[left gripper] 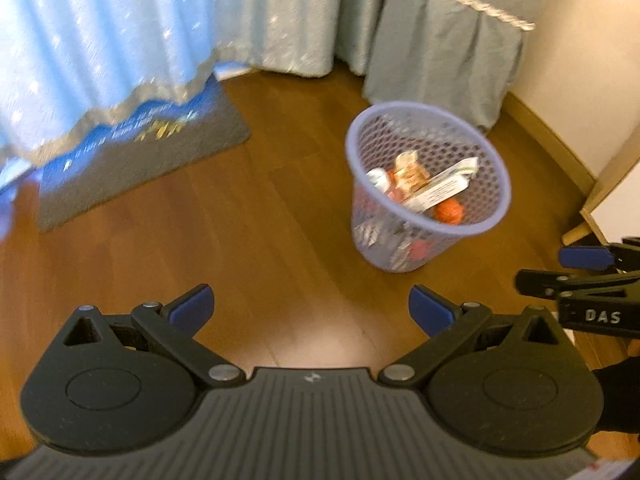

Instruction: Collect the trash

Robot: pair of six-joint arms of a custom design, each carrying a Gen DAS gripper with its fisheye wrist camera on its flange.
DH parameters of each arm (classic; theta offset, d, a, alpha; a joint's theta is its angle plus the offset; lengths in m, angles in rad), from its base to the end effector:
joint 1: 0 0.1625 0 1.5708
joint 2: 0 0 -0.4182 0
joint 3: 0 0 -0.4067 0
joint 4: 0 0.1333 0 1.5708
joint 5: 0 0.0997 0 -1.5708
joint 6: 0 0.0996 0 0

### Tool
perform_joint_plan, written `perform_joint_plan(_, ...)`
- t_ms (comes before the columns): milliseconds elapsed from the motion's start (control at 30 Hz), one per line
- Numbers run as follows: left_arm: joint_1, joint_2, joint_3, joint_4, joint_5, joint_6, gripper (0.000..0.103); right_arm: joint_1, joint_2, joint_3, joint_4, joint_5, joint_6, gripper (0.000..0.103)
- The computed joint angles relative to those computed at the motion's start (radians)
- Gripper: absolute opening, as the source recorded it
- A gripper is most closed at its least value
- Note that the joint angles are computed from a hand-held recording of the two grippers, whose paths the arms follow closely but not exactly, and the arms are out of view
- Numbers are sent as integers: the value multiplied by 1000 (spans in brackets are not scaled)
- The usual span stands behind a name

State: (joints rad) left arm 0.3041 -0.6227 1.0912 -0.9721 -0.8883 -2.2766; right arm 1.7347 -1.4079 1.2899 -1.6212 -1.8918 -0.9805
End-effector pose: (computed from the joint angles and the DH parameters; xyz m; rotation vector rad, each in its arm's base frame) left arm -0.5929 -0.3916 0.0981 -0.6126 1.9934 -0.9508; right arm 0.1961 -0.5614 0.5466 1.4739 -2.3585 0.0367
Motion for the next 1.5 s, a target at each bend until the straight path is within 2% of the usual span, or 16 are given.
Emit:
perform_joint_plan(133, -1, -43, 70, -74, -22, -21, 102, -2, -10, 29, -37, -29, 8, 60)
perform_joint_plan(400, 7, -46, 69, -120, 9, 7, 102, -5, -26, 57, -80, -46, 4, 60)
perform_joint_plan(867, 4, -19, 31, -58, -1, 8, 102, 17, -28, 72, -84, -6, 12, 60)
perform_joint_plan(1500, 7, -4, 11, -35, 11, 9, 102, 21, -24, 67, -86, -1, 21, 60)
